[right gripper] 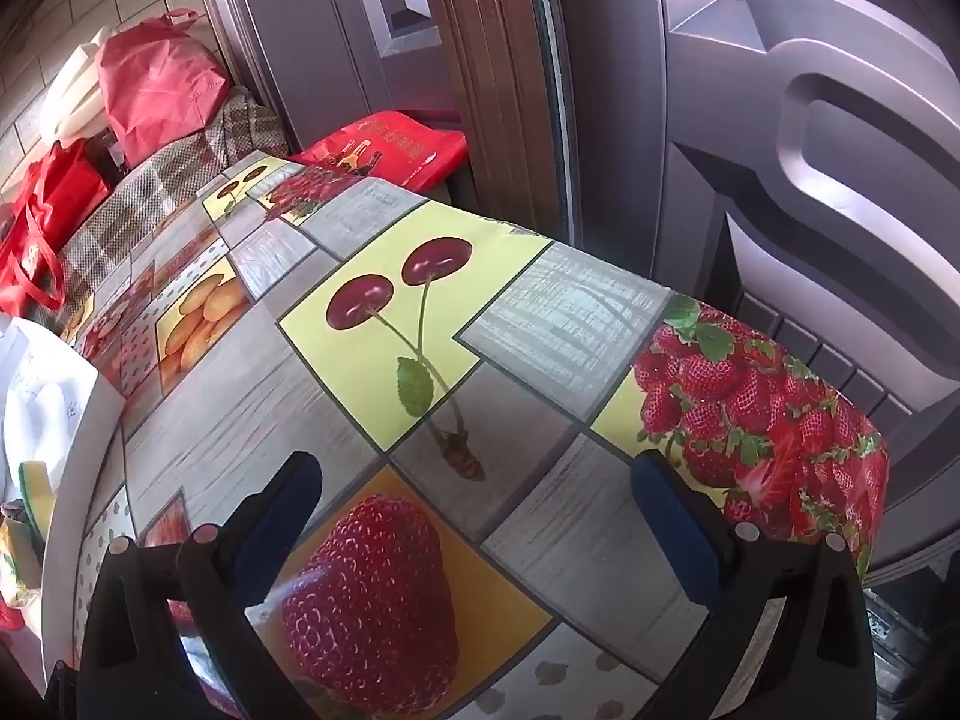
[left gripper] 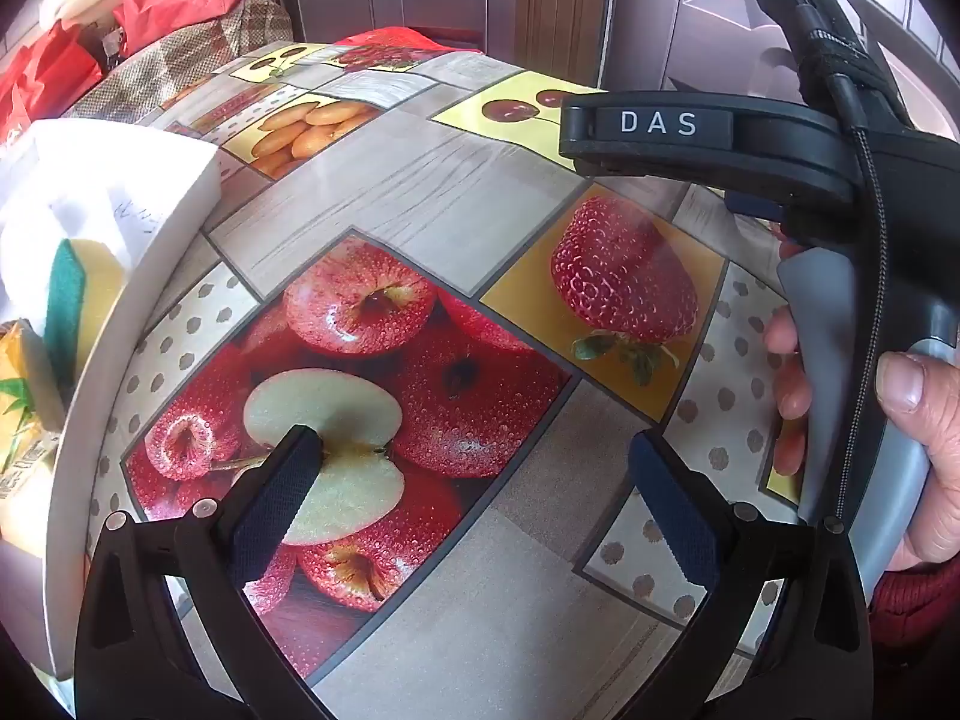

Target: Organize soft objects

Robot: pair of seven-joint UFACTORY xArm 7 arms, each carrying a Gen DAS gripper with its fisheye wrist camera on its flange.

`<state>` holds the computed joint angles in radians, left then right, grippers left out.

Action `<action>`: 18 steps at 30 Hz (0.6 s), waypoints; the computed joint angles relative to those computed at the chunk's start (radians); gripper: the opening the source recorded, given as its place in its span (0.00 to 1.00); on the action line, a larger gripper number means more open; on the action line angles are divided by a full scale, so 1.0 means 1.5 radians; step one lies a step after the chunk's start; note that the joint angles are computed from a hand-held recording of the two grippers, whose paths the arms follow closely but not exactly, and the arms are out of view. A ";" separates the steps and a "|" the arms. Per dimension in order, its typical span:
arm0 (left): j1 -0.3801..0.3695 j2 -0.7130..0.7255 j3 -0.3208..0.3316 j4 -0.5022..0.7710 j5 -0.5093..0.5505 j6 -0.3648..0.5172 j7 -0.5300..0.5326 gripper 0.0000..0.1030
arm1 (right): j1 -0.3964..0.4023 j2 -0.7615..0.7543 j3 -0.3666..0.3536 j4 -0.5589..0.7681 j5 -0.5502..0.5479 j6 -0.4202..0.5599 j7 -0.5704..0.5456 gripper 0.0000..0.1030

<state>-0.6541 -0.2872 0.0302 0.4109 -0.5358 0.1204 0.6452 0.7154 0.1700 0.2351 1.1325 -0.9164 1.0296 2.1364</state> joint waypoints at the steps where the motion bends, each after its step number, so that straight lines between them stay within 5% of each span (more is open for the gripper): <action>1: 0.000 0.000 0.000 0.000 0.000 0.000 0.000 0.99 | 0.000 0.003 0.000 0.004 0.003 0.003 -0.006 1.00; 7: -0.001 0.000 0.001 0.000 0.001 0.000 -0.001 0.99 | 0.004 0.034 -0.008 0.041 0.026 0.018 -0.061 1.00; 18: -0.001 0.000 0.001 0.000 0.001 0.000 -0.001 0.99 | 0.009 0.022 -0.012 0.025 0.017 0.007 -0.047 1.00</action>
